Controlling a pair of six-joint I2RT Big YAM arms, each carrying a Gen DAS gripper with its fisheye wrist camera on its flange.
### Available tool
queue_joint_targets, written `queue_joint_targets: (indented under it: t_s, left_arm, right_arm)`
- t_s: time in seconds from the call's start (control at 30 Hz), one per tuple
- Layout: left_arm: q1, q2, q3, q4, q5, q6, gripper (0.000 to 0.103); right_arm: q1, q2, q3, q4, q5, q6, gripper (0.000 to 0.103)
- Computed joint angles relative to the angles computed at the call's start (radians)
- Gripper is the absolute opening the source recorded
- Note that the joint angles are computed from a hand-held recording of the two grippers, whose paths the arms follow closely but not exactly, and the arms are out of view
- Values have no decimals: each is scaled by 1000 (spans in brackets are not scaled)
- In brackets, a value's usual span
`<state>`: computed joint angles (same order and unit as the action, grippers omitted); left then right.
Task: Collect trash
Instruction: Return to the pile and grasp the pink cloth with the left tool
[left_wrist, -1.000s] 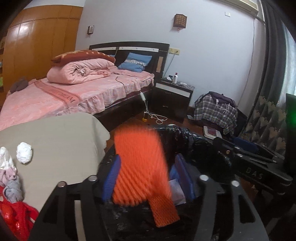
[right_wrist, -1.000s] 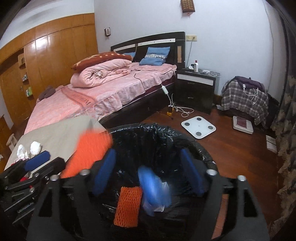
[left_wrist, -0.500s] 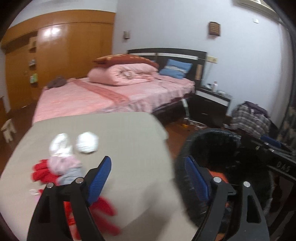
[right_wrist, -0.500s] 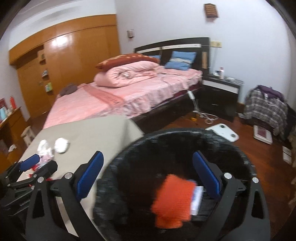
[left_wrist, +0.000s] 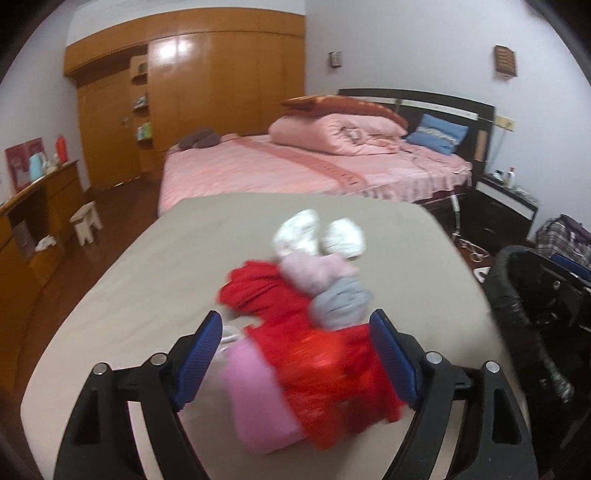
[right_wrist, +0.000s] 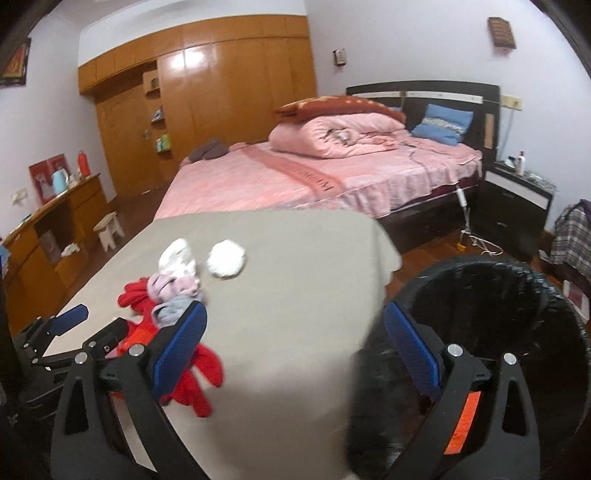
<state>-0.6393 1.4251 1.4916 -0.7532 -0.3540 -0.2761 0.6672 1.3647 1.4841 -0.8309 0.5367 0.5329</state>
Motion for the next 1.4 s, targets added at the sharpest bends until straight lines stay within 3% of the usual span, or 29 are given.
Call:
queue_joint_targets:
  t_s: [0.33, 0.83, 1.03, 1.1, 1.17, 1.4]
  left_arm:
    - [57, -15, -58, -22, 31, -53, 78]
    - [79, -5, -59, -56, 80, -82, 74]
    - [88, -2, -58, -59, 132, -67, 48]
    - [89, -2, -60, -58, 150, -62, 32]
    - [92, -1, -60, -56, 168, -57, 23]
    - [98, -34, -88, -8, 177, -64, 12]
  right_arm:
    - [38, 106, 56, -7, -6, 9, 94]
    - [39, 125, 45, -11, -17, 11, 94]
    - [42, 124, 46, -15, -18, 8, 94]
    - [44, 123, 47, -13, -20, 4, 94]
    - [48, 124, 52, -10, -24, -1, 94]
    - [56, 136, 74, -8, -39, -21, 94]
